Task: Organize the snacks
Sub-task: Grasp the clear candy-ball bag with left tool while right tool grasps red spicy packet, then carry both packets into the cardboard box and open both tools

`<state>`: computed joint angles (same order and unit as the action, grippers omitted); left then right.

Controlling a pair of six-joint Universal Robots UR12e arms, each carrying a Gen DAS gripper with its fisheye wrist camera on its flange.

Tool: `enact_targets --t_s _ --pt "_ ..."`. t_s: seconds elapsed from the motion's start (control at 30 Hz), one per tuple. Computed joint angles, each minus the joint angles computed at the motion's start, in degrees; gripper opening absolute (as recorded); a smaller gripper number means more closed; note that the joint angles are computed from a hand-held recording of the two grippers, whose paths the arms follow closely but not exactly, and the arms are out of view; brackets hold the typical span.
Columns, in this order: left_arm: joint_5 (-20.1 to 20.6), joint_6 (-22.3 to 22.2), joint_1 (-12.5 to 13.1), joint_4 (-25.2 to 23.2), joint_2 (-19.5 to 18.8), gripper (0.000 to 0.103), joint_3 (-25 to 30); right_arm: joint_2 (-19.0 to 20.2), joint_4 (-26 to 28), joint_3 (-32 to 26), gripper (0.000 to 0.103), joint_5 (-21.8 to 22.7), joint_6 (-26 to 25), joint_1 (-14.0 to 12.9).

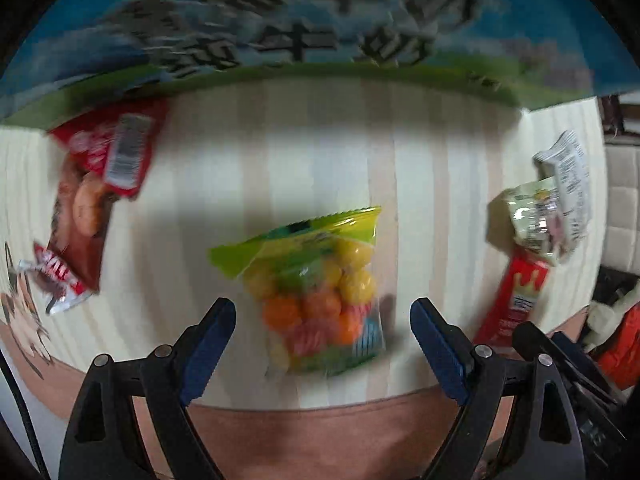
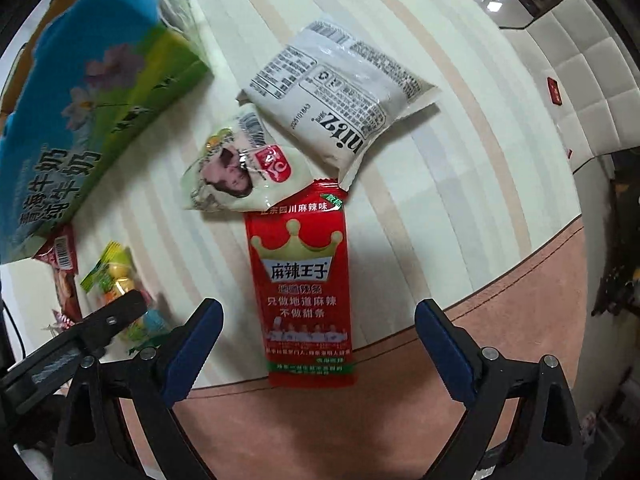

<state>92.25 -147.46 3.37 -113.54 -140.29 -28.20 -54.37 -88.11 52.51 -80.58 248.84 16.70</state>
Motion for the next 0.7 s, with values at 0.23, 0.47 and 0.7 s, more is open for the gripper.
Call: enact_targets --t_s 0.23,0.47,0.7 --pt "1.0 0.1 0.0 6.2 2.6 0.061 -5.5 1.7 1.0 -1.4 0.09 0.5 -1.7 0.1" --pt "1.8 0.1 1.4 7.8 4.4 0.049 -8.7 6.6 9.5 -10.1 0.063 -4.4 -8.0 1.9" --pt "3.1 0.6 3.2 7.1 7.3 0.05 -13.5 8.2 12.8 -13.0 0.055 -2.5 -13.5 3.9"
